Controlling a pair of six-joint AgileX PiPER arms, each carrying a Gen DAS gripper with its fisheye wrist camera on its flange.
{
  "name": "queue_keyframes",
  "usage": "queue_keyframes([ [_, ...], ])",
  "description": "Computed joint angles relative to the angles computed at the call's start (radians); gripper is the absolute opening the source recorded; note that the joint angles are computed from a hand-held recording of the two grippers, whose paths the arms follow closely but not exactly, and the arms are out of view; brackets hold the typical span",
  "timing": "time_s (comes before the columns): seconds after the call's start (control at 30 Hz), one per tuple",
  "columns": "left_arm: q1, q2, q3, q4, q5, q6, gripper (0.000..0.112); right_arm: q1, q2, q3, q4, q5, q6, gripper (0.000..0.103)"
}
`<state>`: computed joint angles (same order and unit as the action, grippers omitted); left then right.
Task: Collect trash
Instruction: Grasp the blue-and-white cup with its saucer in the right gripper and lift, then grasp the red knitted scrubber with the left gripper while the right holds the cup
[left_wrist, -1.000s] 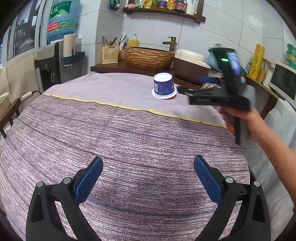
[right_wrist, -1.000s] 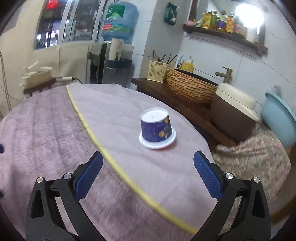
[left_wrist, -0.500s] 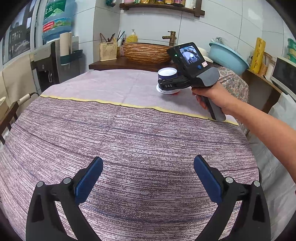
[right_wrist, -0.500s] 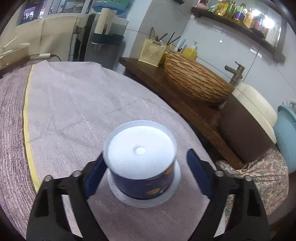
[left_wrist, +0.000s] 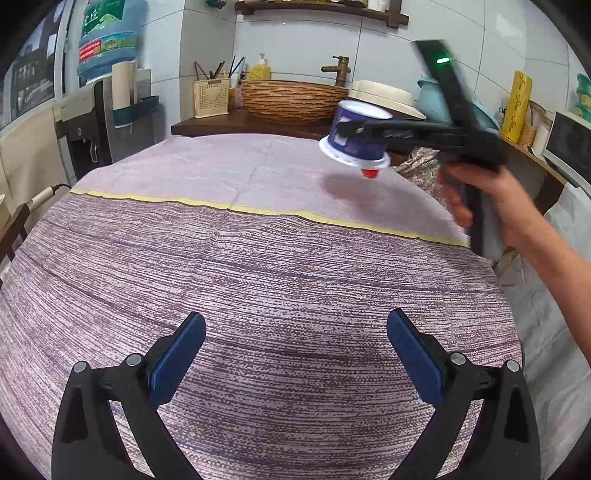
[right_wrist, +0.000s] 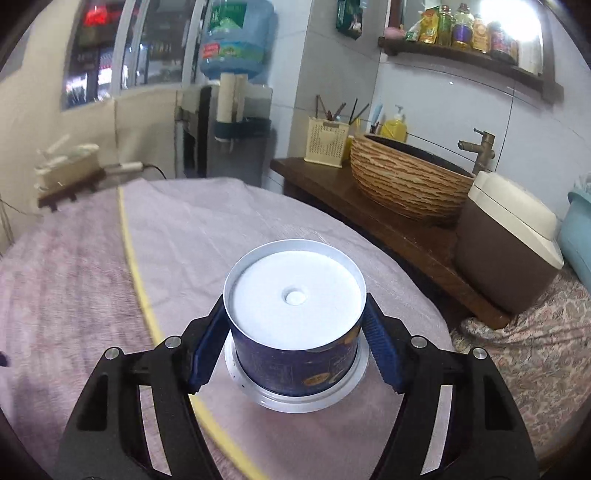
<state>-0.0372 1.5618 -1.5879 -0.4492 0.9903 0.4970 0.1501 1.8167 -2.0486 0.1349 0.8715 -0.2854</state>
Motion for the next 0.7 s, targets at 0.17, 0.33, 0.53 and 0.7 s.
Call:
queue_keyframes([
  [0.17, -0.001, -0.006, 0.013, -0.037, 0.02, 0.001, 0.097, -0.116, -0.189, 0.197, 0.379, 0.117, -0.142, 0.07],
  [0.33, 0.01, -0.088, 0.119, -0.147, 0.005, 0.048, 0.096, -0.159, -0.36, 0.409, 0.574, 0.169, -0.242, 0.07],
  [0.53, -0.034, -0.195, 0.238, -0.163, -0.042, 0.039, 0.096, -0.15, -0.47, 0.524, 0.646, 0.191, -0.234, 0.07],
  [0.7, -0.083, -0.187, 0.229, -0.051, -0.065, -0.029, 0.095, -0.133, -0.562, 0.568, 0.583, 0.15, -0.208, 0.07],
])
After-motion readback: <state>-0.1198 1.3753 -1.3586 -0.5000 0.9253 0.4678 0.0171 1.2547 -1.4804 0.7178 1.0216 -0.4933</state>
